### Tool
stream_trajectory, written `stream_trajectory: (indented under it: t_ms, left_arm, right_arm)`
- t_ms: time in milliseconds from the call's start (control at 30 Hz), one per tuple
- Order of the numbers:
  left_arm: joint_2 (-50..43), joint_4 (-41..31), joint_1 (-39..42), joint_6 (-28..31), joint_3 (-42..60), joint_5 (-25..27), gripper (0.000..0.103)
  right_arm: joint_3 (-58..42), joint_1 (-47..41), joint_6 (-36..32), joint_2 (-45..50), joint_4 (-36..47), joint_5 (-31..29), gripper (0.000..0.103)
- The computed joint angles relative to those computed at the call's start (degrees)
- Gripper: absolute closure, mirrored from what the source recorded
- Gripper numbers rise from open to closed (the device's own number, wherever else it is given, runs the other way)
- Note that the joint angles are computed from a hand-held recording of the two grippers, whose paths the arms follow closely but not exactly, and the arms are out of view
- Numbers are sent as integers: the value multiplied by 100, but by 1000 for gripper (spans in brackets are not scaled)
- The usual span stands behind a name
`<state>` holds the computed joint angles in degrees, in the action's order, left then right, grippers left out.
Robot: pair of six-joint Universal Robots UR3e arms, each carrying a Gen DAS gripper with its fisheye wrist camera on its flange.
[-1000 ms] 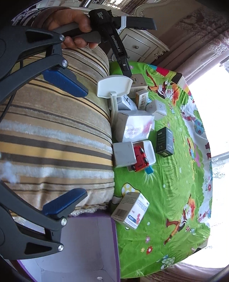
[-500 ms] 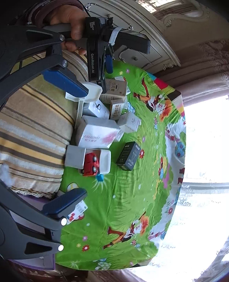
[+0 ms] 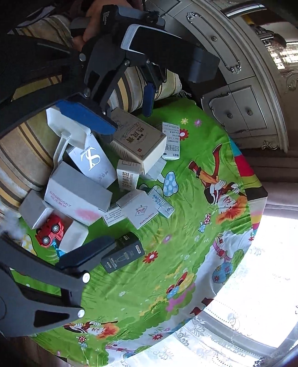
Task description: Organize rigid objects
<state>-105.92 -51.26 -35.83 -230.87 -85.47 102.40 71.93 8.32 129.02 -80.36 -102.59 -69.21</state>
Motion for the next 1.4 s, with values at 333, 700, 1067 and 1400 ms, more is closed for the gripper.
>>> stream_trajectory:
  t_ms: [333,700,1067,1400]
  left_arm:
    - [-5,165,29,43,-155,-176,40]
    - [-38,203,-23,94,-145,-152,47]
    - [139,437,-144,-88,-352,112,48]
    - [285,674,-454,-295,-409,730,49]
  right_arm:
    - [-388,473,250,610,161,-499,43]
    - [-830,825,400,1196,258,-863,73]
    - [5,450,732,595,-495,-318,84]
    - [965,-365,1025,-486,-766,706,84]
